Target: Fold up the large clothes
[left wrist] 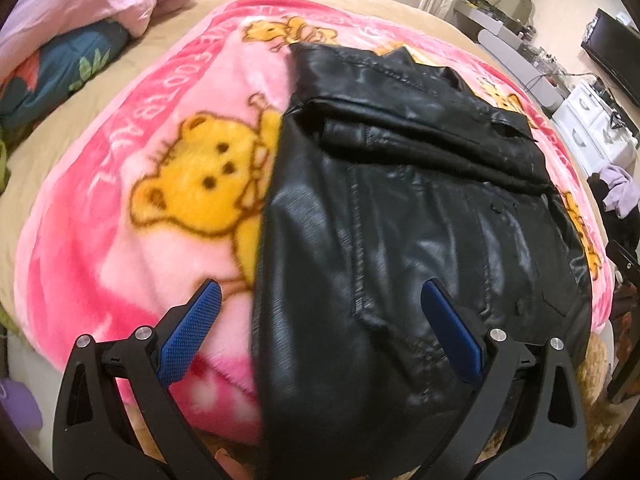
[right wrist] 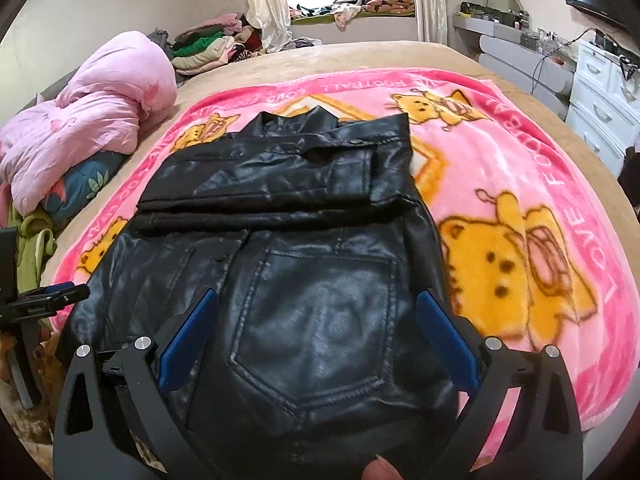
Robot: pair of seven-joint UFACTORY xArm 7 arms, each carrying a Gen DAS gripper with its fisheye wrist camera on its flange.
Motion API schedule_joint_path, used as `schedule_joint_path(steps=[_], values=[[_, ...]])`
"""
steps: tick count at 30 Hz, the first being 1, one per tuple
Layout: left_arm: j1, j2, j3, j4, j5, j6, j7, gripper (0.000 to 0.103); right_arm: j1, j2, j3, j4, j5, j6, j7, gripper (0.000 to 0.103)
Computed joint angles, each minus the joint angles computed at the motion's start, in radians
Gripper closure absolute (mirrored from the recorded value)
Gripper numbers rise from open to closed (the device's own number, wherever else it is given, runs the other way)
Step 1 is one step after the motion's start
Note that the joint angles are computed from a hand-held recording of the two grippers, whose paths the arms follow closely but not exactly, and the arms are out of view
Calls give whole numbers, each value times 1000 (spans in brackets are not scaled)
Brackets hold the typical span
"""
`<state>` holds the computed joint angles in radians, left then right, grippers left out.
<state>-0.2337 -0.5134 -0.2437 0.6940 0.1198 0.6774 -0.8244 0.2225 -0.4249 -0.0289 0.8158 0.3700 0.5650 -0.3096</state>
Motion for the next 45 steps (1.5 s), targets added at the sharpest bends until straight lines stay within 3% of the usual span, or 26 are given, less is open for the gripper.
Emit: schedule_joint_path(steps=[5,7,9,11,15,21,28,35,38,40,42,45], values=[[-36,-56,45,-68,-68,3,53,13,-12,-27,-6,-17,-24,17,-7,5],[-45,-73,50,-85,-89,8,73,21,-9,-41,-16,-25,-19,25,-24,5],[-56,-95,57,-106,-110,14,95,38,4,-56,-34,-33,1,39,-54,5],[-68,-114,69,-123,-139,21,118,45,13,-76,-55,-44,24,69,-89,5],[-126,-158,128,-167,-254,12,202,51,16,-91,-83,-44,69,143,-141,5],[-171,-160,148,-175,-364,16,289,57,-32,-109,-78,-54,43,257,-170,5],[-149,-92,107,-129,-352,38,310,57,-80,-115,-103,-61,59,416,-210,5],[-133,-101,93,-140,-349,24,304,66,-146,-103,-60,-92,-19,438,-202,7],[-117,-121,51,-133,-291,29,280,73,-142,-98,-51,-107,-47,441,-212,35],[-115,-128,38,-123,-258,33,274,78,-139,-108,-46,-122,-53,433,-224,37],[-122,-140,51,-125,-263,20,273,88,-133,-127,-48,-130,-54,424,-241,49],[-134,-151,70,-122,-276,-3,285,93,-124,-130,-71,-115,-27,428,-260,58]])
